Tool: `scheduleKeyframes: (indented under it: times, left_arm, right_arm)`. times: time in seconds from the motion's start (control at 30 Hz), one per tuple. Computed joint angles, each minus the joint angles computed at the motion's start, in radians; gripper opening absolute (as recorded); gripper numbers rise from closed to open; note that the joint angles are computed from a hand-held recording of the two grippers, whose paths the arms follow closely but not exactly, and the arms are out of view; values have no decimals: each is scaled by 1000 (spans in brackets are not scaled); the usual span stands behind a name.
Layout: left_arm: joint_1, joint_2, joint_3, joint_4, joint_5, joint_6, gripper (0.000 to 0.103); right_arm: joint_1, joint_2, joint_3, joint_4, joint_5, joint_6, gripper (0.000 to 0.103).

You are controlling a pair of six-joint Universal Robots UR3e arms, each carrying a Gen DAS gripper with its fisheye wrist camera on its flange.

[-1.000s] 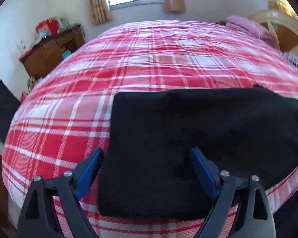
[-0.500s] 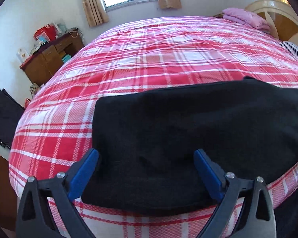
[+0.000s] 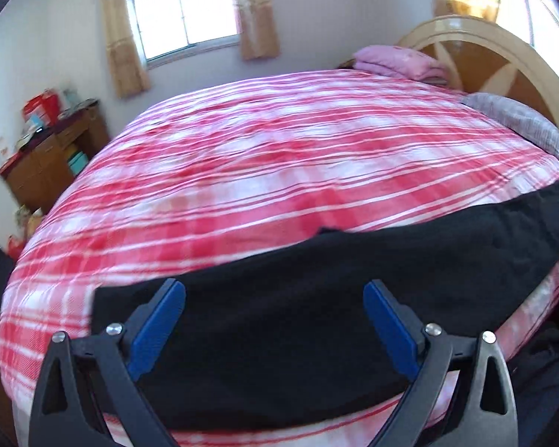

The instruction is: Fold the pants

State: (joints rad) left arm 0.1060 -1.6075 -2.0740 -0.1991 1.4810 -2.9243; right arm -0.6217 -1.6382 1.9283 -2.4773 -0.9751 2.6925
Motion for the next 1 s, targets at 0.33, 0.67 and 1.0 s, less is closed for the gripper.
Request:
scheduleKeyframes:
  times: [0.33, 0.67, 1.0]
  left_arm:
    - [-242, -281, 318, -88, 65, -133, 99]
    - [-166, -279, 219, -7, 102, -216, 99]
    - [-137, -342, 195, 34, 115, -235, 99]
  right_arm:
    - [-425, 186, -355, 545, 170, -28, 65]
    - [-411, 336, -432, 680, 171, -92, 64]
    - [-382, 308, -363, 558, 127, -120, 28]
